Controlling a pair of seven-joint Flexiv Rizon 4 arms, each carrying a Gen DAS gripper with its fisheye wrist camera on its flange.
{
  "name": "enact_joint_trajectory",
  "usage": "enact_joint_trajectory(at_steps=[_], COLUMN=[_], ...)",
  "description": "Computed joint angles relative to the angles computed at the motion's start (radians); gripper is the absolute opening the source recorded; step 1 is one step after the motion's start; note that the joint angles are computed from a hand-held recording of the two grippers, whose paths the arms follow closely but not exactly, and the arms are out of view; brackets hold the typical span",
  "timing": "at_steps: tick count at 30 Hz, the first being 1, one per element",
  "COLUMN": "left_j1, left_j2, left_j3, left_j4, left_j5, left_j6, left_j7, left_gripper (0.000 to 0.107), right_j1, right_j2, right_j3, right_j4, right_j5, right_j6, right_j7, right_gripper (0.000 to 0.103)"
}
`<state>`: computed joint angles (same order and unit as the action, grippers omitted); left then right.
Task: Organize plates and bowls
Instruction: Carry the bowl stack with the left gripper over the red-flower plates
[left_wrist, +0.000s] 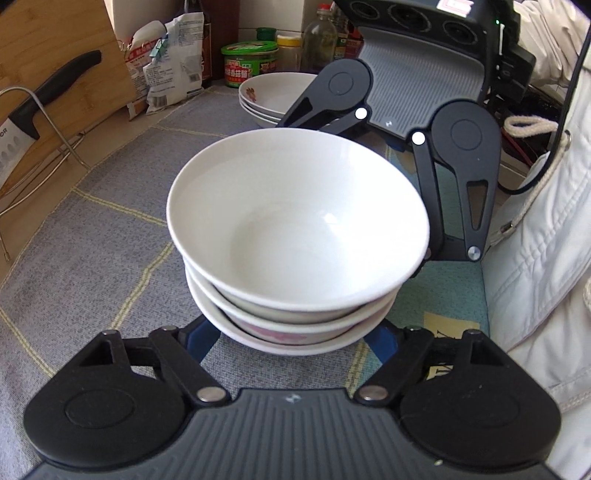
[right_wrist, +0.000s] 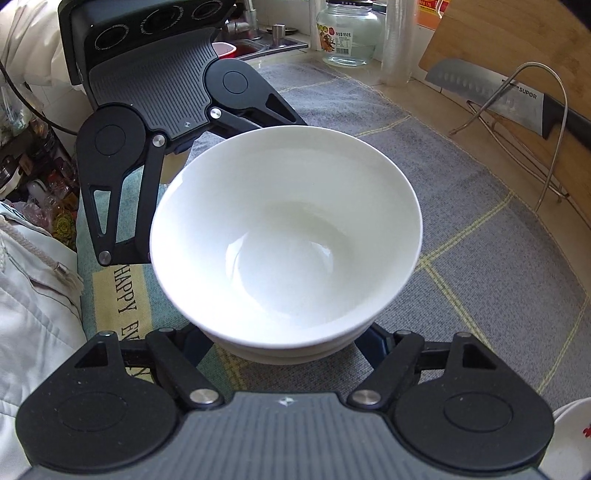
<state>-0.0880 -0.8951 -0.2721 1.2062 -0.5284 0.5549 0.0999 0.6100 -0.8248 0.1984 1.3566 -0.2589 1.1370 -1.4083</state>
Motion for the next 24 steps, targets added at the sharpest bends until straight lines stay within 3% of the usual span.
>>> enact_joint_trajectory(at_steps=[15,24], left_j1=[-0.003,-0.016], left_j2=[0.007,0.059], left_j3=[0.004,-0.003], left_j4=[0.001,0.056], left_j5=[0.007,-0.014], left_j6=[-0.003,0.055], left_j7=[-0.003,-0.023], left_gripper=[0.082,0.082], right_j1=[0.005,-0.014], right_j2=[0.011,0.056], right_j3=[-0.003,0.010], right_j4=[0.007,0.037], right_j5=[-0.001,0.002], right_j6=[-0.006,-0.004], right_j7=[0.028,-0.005], right_gripper=[0.084,0.083])
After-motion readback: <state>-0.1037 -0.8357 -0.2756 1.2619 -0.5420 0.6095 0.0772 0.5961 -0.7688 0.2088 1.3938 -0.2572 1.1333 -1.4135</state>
